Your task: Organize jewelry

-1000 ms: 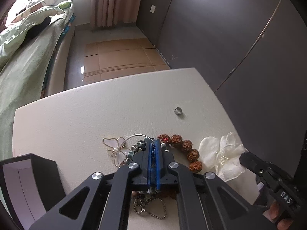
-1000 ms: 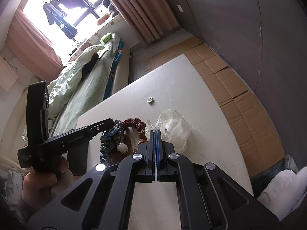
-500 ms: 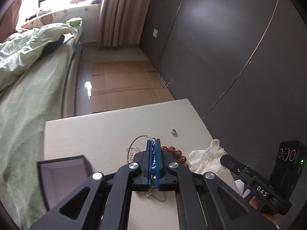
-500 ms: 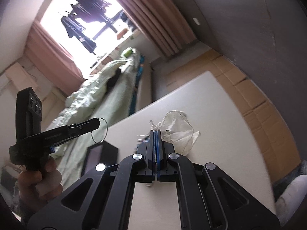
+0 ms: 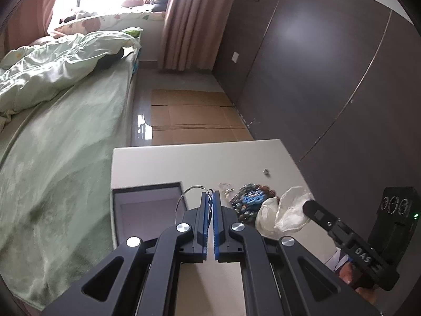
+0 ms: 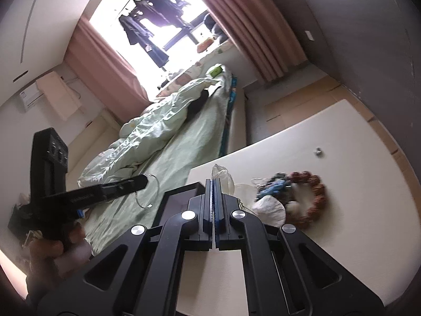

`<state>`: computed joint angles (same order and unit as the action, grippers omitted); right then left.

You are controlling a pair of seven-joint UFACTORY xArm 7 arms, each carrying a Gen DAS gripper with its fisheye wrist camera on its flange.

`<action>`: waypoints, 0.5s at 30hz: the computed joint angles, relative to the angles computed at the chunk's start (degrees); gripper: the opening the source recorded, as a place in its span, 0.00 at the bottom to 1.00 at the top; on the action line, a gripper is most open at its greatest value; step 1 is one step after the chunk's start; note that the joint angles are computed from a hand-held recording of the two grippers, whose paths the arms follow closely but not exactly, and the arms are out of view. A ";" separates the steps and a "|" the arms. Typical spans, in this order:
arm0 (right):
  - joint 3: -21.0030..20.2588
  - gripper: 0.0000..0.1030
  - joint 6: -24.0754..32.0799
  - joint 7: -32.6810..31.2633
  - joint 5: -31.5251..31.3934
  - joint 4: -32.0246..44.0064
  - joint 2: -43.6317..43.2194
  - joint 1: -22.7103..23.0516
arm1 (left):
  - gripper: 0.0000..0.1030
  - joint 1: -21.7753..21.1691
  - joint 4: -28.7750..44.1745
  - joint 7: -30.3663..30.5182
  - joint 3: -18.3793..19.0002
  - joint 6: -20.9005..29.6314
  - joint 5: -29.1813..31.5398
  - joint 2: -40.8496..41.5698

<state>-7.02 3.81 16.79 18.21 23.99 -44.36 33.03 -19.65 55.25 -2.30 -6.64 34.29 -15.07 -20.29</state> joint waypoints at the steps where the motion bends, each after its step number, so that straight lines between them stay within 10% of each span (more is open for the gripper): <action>1: 0.55 0.03 -0.43 0.27 0.03 0.27 0.55 0.30 | 0.01 0.53 -0.30 -0.41 -0.16 0.32 0.91 -0.08; 11: 2.86 0.03 -4.04 2.63 -1.19 4.15 9.14 4.23 | 0.02 2.55 -4.85 -0.21 2.20 0.36 -0.06 -0.02; 15: 0.72 0.03 -5.49 1.48 -1.63 6.19 12.17 8.03 | 0.34 3.34 -6.42 0.62 3.69 -0.29 -2.08 -1.58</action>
<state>-6.31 -1.68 18.27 16.58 30.18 -32.19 41.06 -16.31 48.83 -1.67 -2.94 34.00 -17.15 -21.88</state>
